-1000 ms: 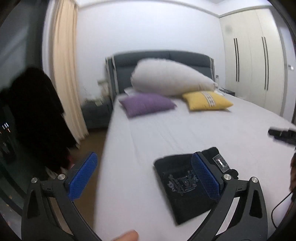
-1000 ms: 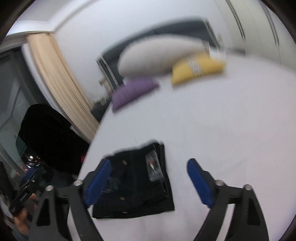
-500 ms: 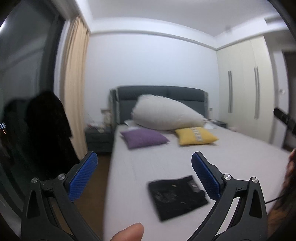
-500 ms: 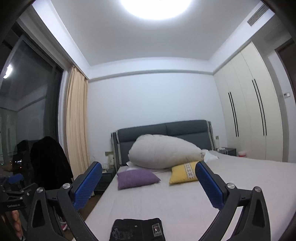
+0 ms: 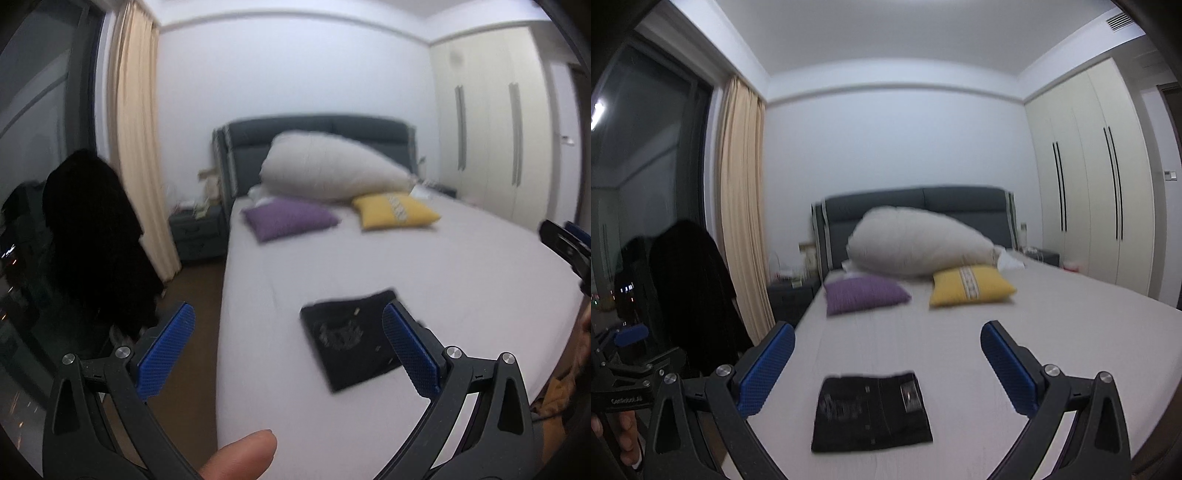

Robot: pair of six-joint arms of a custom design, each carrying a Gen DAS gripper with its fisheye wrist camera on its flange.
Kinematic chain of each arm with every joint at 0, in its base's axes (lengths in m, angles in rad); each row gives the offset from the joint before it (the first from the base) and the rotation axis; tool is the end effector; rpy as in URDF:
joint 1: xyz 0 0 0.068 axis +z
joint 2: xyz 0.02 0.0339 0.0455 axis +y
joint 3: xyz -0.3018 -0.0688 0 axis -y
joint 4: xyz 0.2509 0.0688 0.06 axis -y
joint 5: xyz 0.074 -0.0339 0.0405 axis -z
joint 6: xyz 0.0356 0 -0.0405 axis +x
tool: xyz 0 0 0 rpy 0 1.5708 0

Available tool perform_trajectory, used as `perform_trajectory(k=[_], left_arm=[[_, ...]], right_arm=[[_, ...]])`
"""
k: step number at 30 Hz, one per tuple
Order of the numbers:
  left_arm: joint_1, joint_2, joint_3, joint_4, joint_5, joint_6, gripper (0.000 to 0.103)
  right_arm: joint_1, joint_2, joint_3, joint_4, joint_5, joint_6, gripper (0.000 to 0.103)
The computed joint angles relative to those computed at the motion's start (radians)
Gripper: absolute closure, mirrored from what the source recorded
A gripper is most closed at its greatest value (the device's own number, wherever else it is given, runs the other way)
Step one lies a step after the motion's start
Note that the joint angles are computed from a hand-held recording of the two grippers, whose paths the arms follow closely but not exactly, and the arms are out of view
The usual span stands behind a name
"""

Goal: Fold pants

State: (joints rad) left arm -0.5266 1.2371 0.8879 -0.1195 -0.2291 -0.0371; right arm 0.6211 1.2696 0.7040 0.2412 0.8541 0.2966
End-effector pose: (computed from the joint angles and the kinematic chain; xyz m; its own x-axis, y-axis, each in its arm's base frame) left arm 0.2413 -0.1309 0.3201 -0.4019 0.1919 -0.8953 0.2996 0.9515 0.0694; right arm 0.2326 0.1334 0.2869 -0.1898 0.1003 -0.9767 0.2660 0.9628 0.0472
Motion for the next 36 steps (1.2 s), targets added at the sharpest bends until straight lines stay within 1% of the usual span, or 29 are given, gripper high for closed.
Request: perform_trajectory(k=[1, 5, 7, 9, 12, 17, 25, 36], left_arm=[[0.0, 0.026, 0.005, -0.008, -0.007, -0.017, 0.0], [-0.011, 0.12, 0.02, -0.046, -0.031, -0.084, 0.0], [-0.021, 0.161, 0.012, -0.038, -0.04, -0.102, 0.0], [-0.032, 0.2, 0.012, -0.036, -0.051, -0.115, 0.0], [-0.035, 0.241, 0.004, -0.022, -0.025, -0.134, 0.0], [-0.035, 0.3, -0.002, 0.017, -0.008, -0.143, 0.0], [-0.024, 0.357, 0.001, 0.044, 0.016, -0.151, 0.0], [-0.023, 0.393, 0.002, 0.066, 0.021, -0.158, 0.0]], right_arm=[[-0.001, 0.007, -0.008, -0.014, -0.004, 0.021, 0.0], [-0.018, 0.058, 0.027, -0.134, -0.045, 0.12, 0.0], [-0.029, 0.083, 0.045, -0.187, -0.072, 0.162, 0.0], [-0.026, 0.098, 0.05, -0.224, -0.072, 0.199, 0.0], [-0.035, 0.126, 0.068, -0.286, -0.097, 0.252, 0.0], [-0.046, 0.161, 0.085, -0.349, -0.133, 0.313, 0.0], [-0.03, 0.195, 0.093, -0.382, -0.149, 0.343, 0.0], [-0.027, 0.212, 0.104, -0.401, -0.173, 0.347, 0.0]])
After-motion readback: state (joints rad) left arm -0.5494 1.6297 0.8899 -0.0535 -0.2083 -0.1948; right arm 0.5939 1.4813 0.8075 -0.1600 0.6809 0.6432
